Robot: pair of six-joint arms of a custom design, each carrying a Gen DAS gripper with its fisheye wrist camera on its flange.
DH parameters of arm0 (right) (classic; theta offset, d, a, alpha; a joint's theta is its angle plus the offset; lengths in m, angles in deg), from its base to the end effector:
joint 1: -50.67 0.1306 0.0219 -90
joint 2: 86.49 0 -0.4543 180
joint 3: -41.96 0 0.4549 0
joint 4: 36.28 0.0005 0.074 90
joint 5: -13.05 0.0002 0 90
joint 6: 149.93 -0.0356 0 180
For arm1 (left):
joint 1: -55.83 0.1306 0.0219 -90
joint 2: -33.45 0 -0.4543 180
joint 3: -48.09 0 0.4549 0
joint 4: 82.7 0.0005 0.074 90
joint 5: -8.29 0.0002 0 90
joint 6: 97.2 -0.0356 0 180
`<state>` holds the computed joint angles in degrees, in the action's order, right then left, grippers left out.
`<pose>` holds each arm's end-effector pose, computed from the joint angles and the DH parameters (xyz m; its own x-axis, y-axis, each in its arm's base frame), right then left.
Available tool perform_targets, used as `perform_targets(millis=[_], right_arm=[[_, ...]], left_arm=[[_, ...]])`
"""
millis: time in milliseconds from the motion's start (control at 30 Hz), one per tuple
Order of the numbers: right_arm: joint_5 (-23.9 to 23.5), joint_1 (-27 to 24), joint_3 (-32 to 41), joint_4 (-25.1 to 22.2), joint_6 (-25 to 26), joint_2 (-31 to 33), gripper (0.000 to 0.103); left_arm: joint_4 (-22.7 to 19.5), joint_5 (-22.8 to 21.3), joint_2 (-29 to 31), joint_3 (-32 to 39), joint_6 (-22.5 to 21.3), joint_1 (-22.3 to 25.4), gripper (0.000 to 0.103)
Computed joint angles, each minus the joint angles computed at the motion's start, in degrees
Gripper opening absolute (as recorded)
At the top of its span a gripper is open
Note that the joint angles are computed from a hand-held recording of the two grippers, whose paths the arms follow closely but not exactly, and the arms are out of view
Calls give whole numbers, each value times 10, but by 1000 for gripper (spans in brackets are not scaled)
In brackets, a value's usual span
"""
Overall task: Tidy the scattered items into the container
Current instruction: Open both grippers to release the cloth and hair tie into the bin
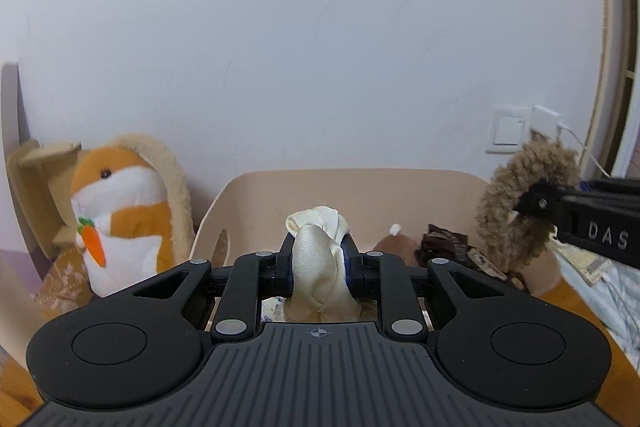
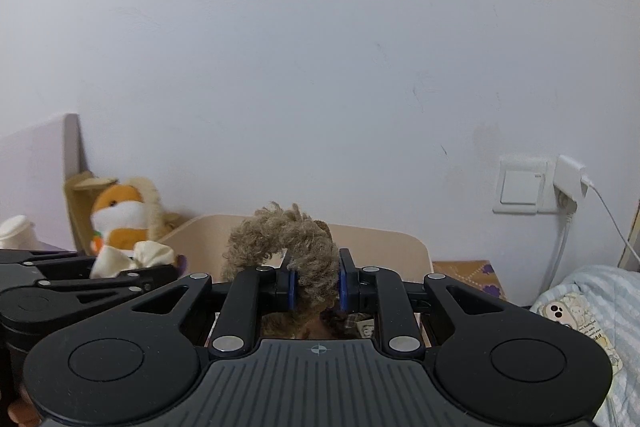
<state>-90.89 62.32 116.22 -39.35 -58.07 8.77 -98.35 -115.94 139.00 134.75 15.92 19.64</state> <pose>0.5735 0.1265 0.3755 -0.3859 -0.1117 -0.9158 -0.4242 0.9030 0.0686 0.5435 -0.3735 0.3622 -0.4657 -0.0615 -0.8828 -0.0746 0.9968 -0.0301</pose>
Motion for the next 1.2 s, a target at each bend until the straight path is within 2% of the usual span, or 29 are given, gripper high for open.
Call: perform_targets(millis=[133, 300, 400, 433, 533, 600, 667, 700, 733, 800, 1000, 1200], right_arm=[[22, 6, 24, -22, 4, 27, 18], [47, 14, 41, -44, 16, 51, 19], [53, 15, 49, -63, 24, 60, 26], [53, 15, 51, -68, 27, 62, 33], [57, 15, 49, -72, 33, 63, 40], [58, 13, 45, -72, 36, 60, 46], [55, 9, 39, -68, 36, 55, 54], [54, 8, 35, -65, 37, 52, 59], [52, 7, 33, -65, 38, 50, 64], [52, 5, 31, -70, 40, 47, 65], [44, -1, 28, -85, 36, 38, 82], [43, -3, 27, -90, 39, 31, 88]], left_arm=[[-38, 31, 17, 25, 33, 16, 21], [-68, 34, 38, 42, 32, 21, 21], [-71, 28, 45, 43, 23, 20, 24], [-72, 28, 46, 43, 23, 20, 26], [-70, 28, 46, 41, 27, 20, 43], [-65, 30, 45, 40, 28, 20, 67], [-49, 32, 40, 31, 26, 18, 79], [-43, 31, 37, 29, 23, 16, 81], [-43, 31, 37, 29, 18, 15, 81], [-45, 29, 37, 31, 7, 11, 81], [-35, -1, 32, 28, -38, -1, 84], [-35, -16, 22, 24, -48, -6, 85]])
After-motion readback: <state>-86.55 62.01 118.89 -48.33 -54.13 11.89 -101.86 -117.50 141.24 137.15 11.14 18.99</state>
